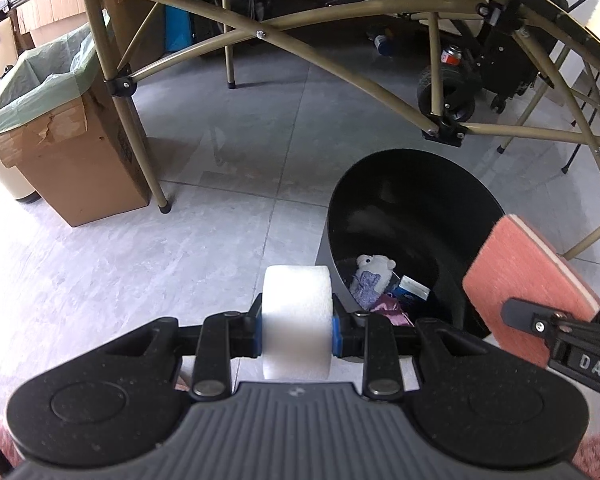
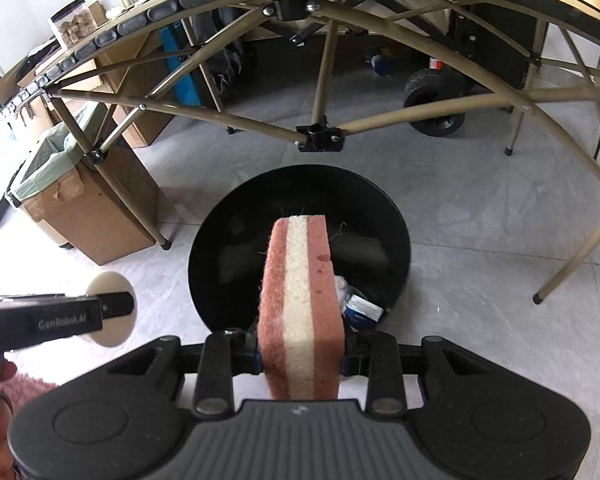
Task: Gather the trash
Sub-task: 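Carry the white foam roll and pink-white sponge down toward the black bin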
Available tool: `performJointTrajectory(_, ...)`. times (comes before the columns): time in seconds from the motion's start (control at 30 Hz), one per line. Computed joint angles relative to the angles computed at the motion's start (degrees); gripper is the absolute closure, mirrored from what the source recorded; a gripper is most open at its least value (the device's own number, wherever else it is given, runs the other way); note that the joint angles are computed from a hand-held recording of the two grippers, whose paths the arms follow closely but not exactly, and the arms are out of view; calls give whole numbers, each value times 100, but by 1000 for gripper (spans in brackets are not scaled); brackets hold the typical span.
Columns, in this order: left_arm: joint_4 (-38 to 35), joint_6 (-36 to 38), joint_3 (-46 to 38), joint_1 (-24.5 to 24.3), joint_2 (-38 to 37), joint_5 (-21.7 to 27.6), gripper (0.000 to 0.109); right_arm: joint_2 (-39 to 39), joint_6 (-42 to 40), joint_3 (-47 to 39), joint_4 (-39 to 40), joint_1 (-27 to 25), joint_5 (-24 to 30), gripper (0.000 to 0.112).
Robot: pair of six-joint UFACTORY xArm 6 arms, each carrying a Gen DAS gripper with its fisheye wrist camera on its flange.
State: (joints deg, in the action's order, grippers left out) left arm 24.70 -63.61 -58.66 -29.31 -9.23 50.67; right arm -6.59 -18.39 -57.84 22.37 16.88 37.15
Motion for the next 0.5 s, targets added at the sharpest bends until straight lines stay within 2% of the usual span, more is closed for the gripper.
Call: performJointTrajectory(0.5,29,91,-334,283,363,-32,79,1342,386,-1254,-283,221,194,82)
